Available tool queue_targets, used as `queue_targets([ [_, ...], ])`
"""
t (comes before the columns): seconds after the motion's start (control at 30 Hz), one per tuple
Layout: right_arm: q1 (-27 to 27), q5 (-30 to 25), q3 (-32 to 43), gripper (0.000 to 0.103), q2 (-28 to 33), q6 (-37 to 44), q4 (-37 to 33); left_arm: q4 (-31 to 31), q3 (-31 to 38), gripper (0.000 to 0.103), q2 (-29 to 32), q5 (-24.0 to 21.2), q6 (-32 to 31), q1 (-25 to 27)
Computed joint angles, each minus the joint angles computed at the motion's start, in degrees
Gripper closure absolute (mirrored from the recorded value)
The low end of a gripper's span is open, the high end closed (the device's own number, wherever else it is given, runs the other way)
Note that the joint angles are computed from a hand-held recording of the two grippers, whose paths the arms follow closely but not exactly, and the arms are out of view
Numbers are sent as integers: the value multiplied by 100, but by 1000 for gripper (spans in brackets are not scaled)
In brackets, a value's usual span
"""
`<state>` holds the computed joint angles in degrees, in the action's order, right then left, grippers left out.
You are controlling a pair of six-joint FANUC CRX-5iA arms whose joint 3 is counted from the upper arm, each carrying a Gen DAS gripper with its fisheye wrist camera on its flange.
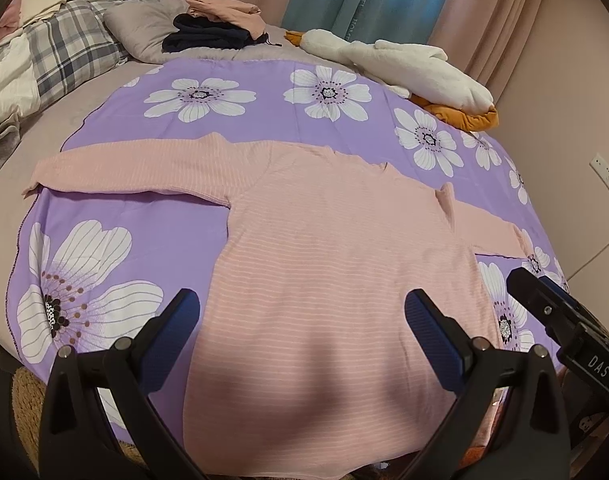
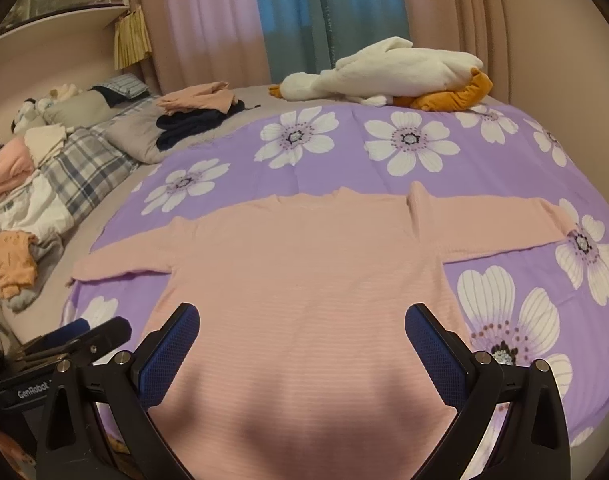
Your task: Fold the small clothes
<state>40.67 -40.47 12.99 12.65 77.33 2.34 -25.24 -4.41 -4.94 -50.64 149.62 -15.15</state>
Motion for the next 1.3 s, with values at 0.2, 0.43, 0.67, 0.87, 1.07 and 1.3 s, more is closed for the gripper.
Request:
queue_targets([
  [0.2, -7, 124, -39, 1, -16, -2, -67, 26, 21, 1, 15, 14, -9, -1],
  [0.43, -9, 171, -47, 1, -22, -23, -92, 50, 40, 1, 29, 42, -6, -6],
  [0.67, -9, 203, -89, 1, -36, -90, 27, 19, 84, 1, 51, 15, -13, -40],
  [0.87, -3, 161, -64, 1, -31, -123, 74, -17, 52, 1, 28, 119, 78, -51],
  [1.07, 25, 121, -75, 1, -21, -160, 242, 17, 100, 1, 45, -17, -6, -63],
  [1.3, 38, 135, -104, 1, -27, -179, 310, 21, 181, 1, 89, -147, -61, -84],
])
